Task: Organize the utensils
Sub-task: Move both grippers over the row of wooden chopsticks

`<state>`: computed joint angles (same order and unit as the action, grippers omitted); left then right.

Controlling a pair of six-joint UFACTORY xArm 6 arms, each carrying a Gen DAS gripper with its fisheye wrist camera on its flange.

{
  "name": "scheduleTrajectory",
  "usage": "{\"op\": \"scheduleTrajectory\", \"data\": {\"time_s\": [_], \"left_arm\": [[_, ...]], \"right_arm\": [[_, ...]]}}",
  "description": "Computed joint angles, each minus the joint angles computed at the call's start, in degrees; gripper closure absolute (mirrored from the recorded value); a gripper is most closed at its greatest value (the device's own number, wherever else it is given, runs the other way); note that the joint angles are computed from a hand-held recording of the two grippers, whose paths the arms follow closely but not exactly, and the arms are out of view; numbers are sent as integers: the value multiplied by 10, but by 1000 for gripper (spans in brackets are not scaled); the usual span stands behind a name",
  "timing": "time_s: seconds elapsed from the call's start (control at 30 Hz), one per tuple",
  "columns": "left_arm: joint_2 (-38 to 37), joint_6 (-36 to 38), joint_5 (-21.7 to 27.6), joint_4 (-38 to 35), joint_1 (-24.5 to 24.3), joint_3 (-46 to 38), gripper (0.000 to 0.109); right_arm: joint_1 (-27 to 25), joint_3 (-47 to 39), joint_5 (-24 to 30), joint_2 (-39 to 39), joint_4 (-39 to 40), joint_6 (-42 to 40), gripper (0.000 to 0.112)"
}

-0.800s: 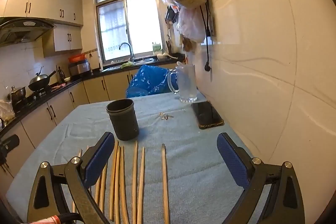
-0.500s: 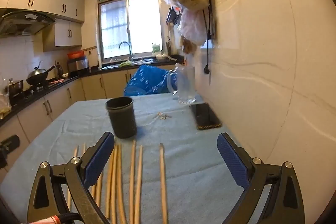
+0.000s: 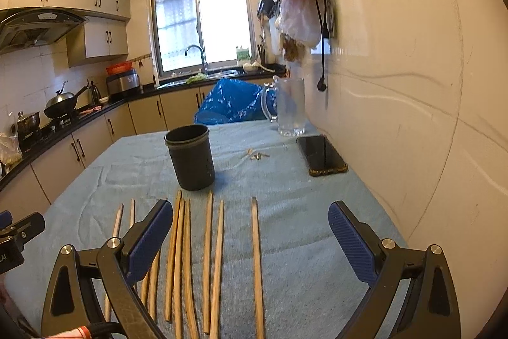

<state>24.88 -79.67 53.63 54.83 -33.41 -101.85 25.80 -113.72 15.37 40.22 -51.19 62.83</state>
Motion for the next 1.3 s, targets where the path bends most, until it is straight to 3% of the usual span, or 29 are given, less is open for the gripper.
{"op": "scheduleTrajectory", "data": {"time_s": [0.33, 1.3], "left_arm": [[15, 22, 10, -29, 5, -14, 9], [48, 57, 4, -85, 19, -38, 9]], "right_arm": [[6, 4, 2, 3, 95, -69, 12], [12, -34, 29, 37, 139, -130, 12]]}}
